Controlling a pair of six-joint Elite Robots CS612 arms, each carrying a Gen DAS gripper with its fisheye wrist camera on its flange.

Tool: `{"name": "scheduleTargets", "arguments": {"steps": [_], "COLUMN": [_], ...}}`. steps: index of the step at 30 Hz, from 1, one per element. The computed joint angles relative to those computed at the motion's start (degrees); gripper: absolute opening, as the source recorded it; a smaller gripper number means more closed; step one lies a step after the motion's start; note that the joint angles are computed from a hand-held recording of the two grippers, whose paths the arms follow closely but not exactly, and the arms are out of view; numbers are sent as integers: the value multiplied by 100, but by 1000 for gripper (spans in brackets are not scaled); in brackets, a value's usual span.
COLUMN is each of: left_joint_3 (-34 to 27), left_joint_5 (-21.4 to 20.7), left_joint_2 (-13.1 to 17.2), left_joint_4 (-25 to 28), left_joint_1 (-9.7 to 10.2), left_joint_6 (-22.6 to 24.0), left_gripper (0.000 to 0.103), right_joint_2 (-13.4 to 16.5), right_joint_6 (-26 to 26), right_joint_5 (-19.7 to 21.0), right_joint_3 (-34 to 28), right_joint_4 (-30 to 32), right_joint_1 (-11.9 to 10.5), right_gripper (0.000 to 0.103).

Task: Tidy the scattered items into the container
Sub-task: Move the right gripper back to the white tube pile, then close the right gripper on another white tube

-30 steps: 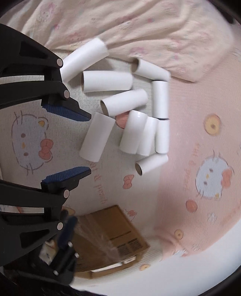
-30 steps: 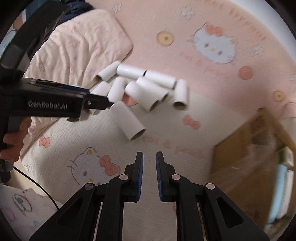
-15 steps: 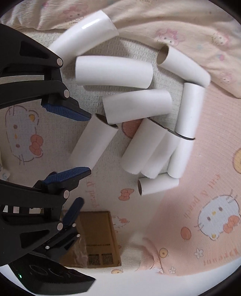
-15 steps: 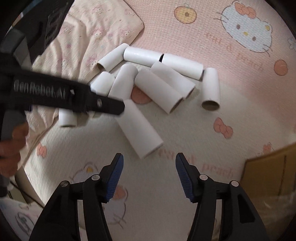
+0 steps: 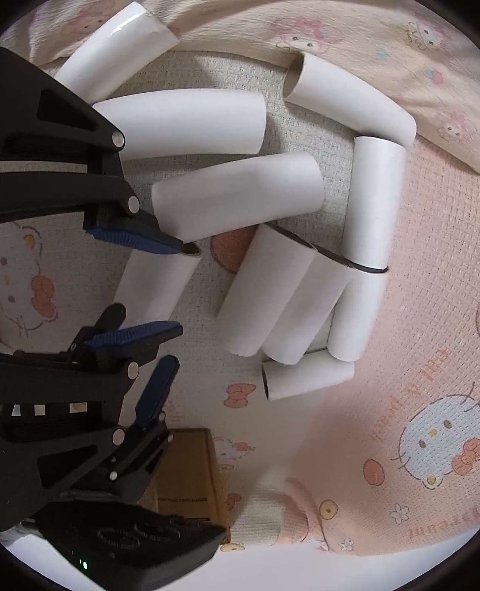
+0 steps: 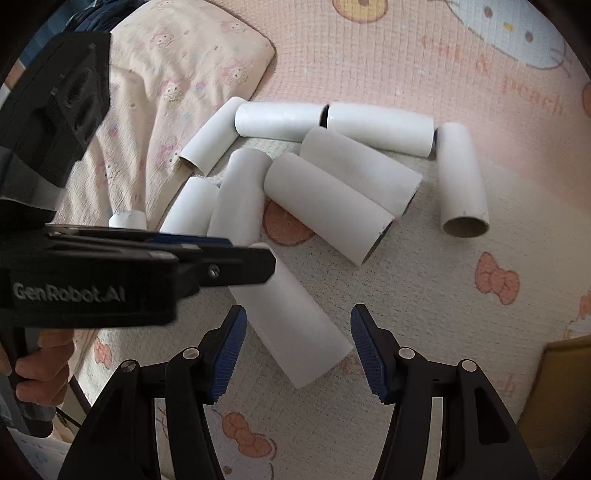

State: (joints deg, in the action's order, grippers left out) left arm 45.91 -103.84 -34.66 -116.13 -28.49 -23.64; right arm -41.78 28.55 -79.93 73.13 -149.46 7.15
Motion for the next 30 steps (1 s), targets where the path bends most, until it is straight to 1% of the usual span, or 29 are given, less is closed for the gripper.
{"name": "scheduleTargets", "arguments": {"steps": [4,6,8,10,13,15,17,21,23,27,29,30], "left_joint_3": [-139,-180,-169,-161,-181,-201,-213,-245,-195,-92,16,104], "left_joint_5": [-170,-310,-300,-289,-257,-113,-37,-196,-115,73,183,176], "left_joint_2": [68,90,88,89,104,105,100,122,91,12,-59,-104], "left_joint_4": [225,335,361,353,366,380,397,501,493,555,532,428], "left_joint_1": [7,7,-25,-58,-106,-147,-172,-162,-175,-192,-186,-172], "left_joint_6": [106,195,307,407,409,356,298,195,205,143,-45,-147], "left_gripper": [39,39,39,39,39,39,40,40,41,41,41,41], "right_joint_2": [29,30,5,-29,-116,-181,-249,-357,-369,-323,-310,-295], "right_joint_6": [-46,-106,-165,-136,47,235,551,1390,1614,1447,1274,1230], "right_joint_5": [209,359,428,587,636,673,707,836,879,832,724,676], "right_joint_3": [18,37,73,147,300,418,542,807,884,781,684,610], "right_joint_4": [24,51,141,190,200,175,175,23,-115,-26,142,229], "right_joint_1": [-37,-53,-54,-75,-85,-90,-98,-133,-139,-99,-82,-67], "right_gripper": [56,53,37,35,33,31,31,31,31,31,31,31]}}
